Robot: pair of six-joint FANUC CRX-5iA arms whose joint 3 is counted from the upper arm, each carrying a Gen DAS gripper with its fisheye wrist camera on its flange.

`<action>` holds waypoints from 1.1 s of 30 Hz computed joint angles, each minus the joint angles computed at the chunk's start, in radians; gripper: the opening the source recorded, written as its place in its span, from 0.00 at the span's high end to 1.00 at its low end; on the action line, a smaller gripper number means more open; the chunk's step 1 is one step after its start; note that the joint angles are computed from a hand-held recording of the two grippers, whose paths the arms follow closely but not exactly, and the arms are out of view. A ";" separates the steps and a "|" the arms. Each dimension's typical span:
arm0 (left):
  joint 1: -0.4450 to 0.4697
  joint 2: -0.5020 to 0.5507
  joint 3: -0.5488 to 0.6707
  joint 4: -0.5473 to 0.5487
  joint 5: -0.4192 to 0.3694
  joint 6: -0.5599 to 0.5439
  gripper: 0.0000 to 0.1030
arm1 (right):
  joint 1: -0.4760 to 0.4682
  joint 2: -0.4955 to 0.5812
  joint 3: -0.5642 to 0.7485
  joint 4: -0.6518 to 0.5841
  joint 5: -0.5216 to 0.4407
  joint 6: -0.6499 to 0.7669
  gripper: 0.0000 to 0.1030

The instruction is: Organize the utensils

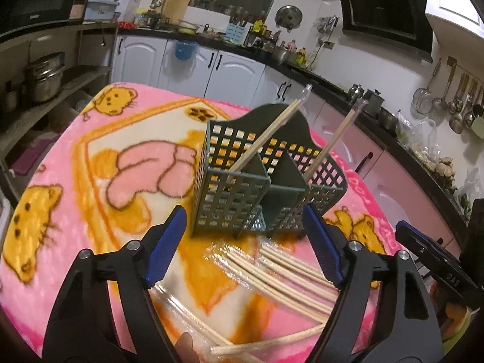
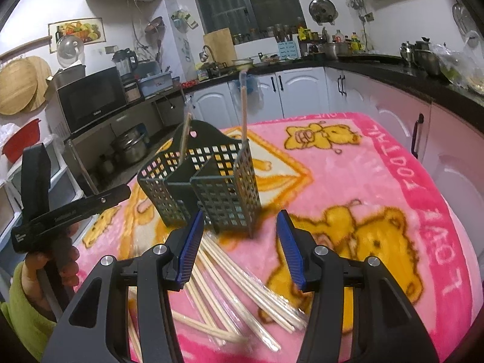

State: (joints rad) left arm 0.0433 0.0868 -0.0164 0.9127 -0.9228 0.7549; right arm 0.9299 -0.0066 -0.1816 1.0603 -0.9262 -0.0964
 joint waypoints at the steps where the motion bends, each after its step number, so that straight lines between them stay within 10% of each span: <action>1: 0.001 0.001 -0.002 -0.002 -0.004 0.001 0.35 | 0.002 -0.004 -0.006 -0.003 -0.001 0.001 0.53; 33: 0.000 0.094 0.081 -0.231 -0.102 0.204 0.73 | 0.060 -0.093 -0.153 -0.269 -0.061 0.015 0.83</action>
State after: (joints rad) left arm 0.0436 0.1804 0.0649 0.6816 -1.0250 0.9587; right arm 0.9904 -0.0991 -0.3347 0.7916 -0.9873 -0.0819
